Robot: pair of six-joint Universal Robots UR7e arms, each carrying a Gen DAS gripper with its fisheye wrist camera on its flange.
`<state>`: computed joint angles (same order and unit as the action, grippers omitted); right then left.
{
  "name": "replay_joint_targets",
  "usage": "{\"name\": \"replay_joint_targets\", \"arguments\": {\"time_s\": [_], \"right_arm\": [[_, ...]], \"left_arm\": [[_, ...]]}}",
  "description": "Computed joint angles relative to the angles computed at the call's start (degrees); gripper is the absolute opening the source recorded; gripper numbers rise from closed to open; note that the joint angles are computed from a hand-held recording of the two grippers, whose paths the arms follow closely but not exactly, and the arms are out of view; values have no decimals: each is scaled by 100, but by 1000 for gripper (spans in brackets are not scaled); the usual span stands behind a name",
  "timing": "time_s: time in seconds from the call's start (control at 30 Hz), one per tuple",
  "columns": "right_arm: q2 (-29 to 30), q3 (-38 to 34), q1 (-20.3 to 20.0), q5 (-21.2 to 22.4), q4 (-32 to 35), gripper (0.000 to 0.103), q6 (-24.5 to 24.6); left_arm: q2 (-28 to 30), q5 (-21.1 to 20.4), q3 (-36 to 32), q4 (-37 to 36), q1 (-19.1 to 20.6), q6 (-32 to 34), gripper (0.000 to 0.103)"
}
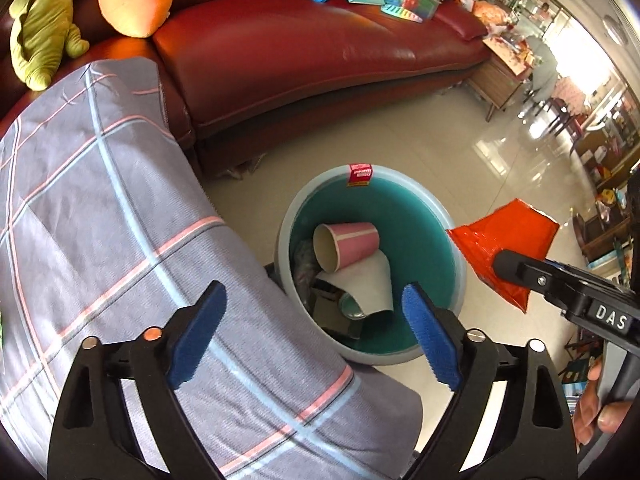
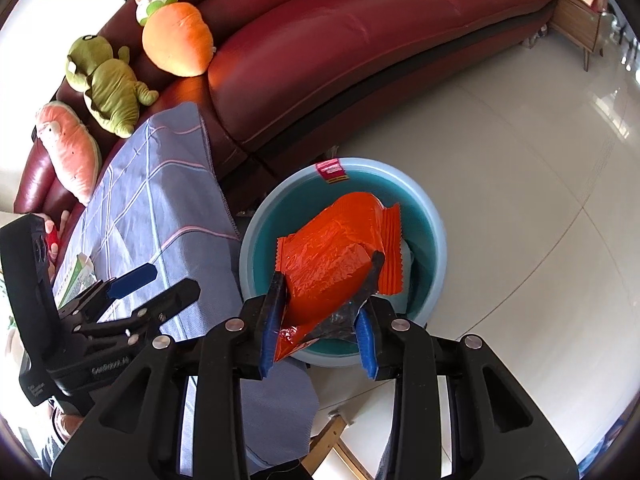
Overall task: Collect trash
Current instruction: 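Carry the cup and red wrapper over the bin and open both tools, then return both tools to the table toward the orange snack bag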
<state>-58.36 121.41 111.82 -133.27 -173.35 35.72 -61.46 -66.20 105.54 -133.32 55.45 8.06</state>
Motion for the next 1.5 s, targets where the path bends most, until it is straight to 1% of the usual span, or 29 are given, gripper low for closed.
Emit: {"name": "replay_joint_targets", "arguments": {"time_s": [0.1, 0.13, 0.17, 0.2, 0.23, 0.27, 0.3, 0.33, 0.4, 0.47, 0.57, 0.63, 0.8, 0.87, 1.03, 1.17, 1.23, 1.5], "right_arm": [[125, -179, 24, 18, 108, 32, -105], [168, -242, 34, 6, 144, 36, -145], [211, -298, 42, -7, 160, 44, -185], [252, -351, 46, -18, 180, 46, -227], [302, -424, 48, -18, 230, 52, -274], [334, -464, 42, -3, 237, 61, -300], [368, -500, 41, 4, 225, 65, -308], [400, -533, 44, -7, 220, 67, -298], [429, -570, 56, -17, 267, 67, -264], [441, -587, 76, -61, 350, 72, -162], [434, -595, 91, -94, 463, 73, -61], [421, -598, 99, -119, 585, 77, 42], [394, -594, 144, -150, 844, 77, 284], [413, -606, 187, -190, 918, 80, 343], [498, -678, 342, -269, 1068, 84, 468], [620, -809, 539, -451, 1293, 87, 557], [679, -877, 624, -502, 1396, 88, 613], [925, -1174, 878, -534, 1656, 88, 794]], "left_arm": [[-130, 39, 84, -31, 22, 28, 92], [-183, 61, 120, -30, 34, 25, 92], [-223, 71, 130, -9, 58, 26, 92], [-269, 73, 130, 32, 77, 19, 92], [-322, 69, 142, 64, 104, 17, 92], [-357, 75, 152, 81, 123, 22, 92], [-392, 92, 164, 93, 139, 27, 92], [-435, 120, 181, 100, 156, 31, 93], [-491, 120, 194, 120, 184, 27, 93], [-547, 116, 199, 158, 215, 22, 93], [-628, 122, 227, 193, 241, 8, 93], [-697, 126, 255, 213, 260, -3, 93], [-890, 139, 345, 270, 304, -67, 93], [-959, 153, 376, 284, 307, -85, 93], [-1141, 163, 455, 297, 293, -41, 94], [-1281, 175, 540, 257, 293, 38, 98], [-1345, 176, 558, 308, 305, 77, 98], [-1736, 180, 640, 355, 441, 174, 98]]}}
